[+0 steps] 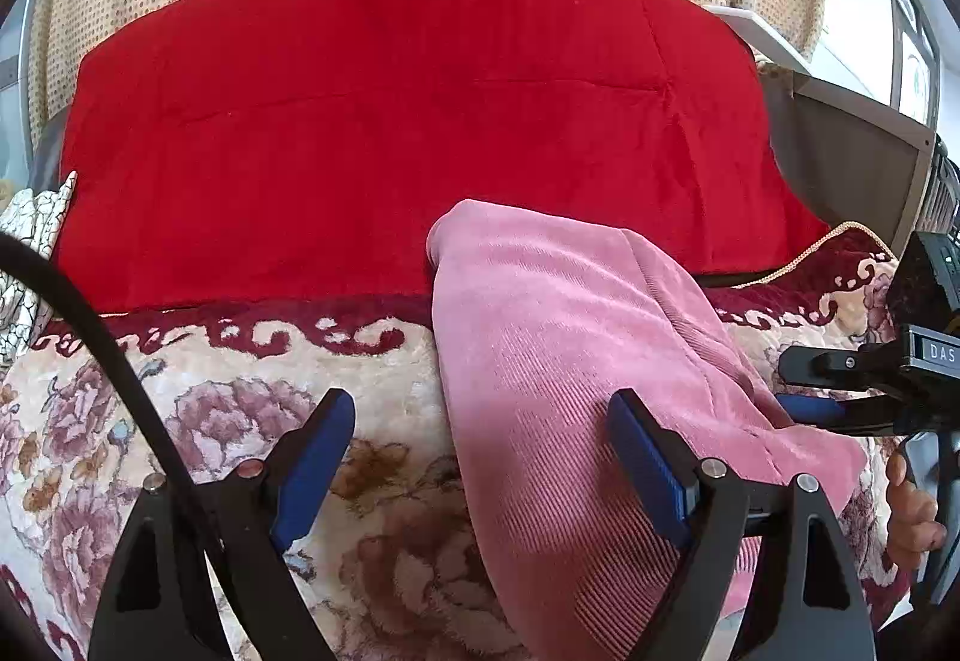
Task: Fold large clothes
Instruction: 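Push the jacket bundle together with both tools toward each other, then press the right tool onto the bundle's end while the left tool squares its side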
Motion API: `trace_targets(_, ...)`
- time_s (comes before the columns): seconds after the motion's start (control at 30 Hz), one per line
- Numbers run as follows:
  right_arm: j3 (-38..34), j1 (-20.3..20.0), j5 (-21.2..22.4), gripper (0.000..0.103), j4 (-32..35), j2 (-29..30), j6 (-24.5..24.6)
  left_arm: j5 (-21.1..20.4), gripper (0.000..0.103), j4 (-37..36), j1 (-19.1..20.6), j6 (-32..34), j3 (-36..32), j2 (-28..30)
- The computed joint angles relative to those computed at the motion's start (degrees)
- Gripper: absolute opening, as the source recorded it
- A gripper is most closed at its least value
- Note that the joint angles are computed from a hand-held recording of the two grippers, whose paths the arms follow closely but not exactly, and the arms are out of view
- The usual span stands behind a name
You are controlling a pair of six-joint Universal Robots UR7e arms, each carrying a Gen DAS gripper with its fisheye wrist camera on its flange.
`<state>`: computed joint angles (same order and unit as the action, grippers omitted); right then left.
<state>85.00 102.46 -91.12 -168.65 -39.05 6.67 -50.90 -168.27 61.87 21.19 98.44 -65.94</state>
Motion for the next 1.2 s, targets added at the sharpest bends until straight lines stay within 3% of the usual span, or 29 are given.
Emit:
trace_targets(0.23,-0.5,-1.0,1.9,0.081,0.4,0.5,0.6,-3.5,0.086,5.3,0.7,-2.2,-1.4,-0.5)
trace_targets(0.57,-0.8,-3.1,4.1,0.081,1.5,0.7,2.1,-21.4,0.087,25.2,6.1,-13.0,-9.5,0.1)
trace_targets(0.6,-0.9,-3.3,4.4,0.081,1.6,0.8,2.3,-21.7,0.091,26.3,6.3,-13.6,-10.1,0.4)
trace_targets(0.87,-5.3,-4.3,8.9,0.084,6.2,4.4,3.0,-22.6,0.094,27.7,6.5,-14.1,-11.0,1.6)
trace_targets(1.07,-7.0,-4.7,12.7,0.085,4.4,6.5,2.6,-24.7,0.094,28.1,7.2,-14.5,-12.1,2.1)
trace_targets(1.2,-7.6,-3.9,10.9,0.083,4.0,7.1,1.3,-24.2,0.078,25.7,6.8,-13.8,-11.1,2.1)
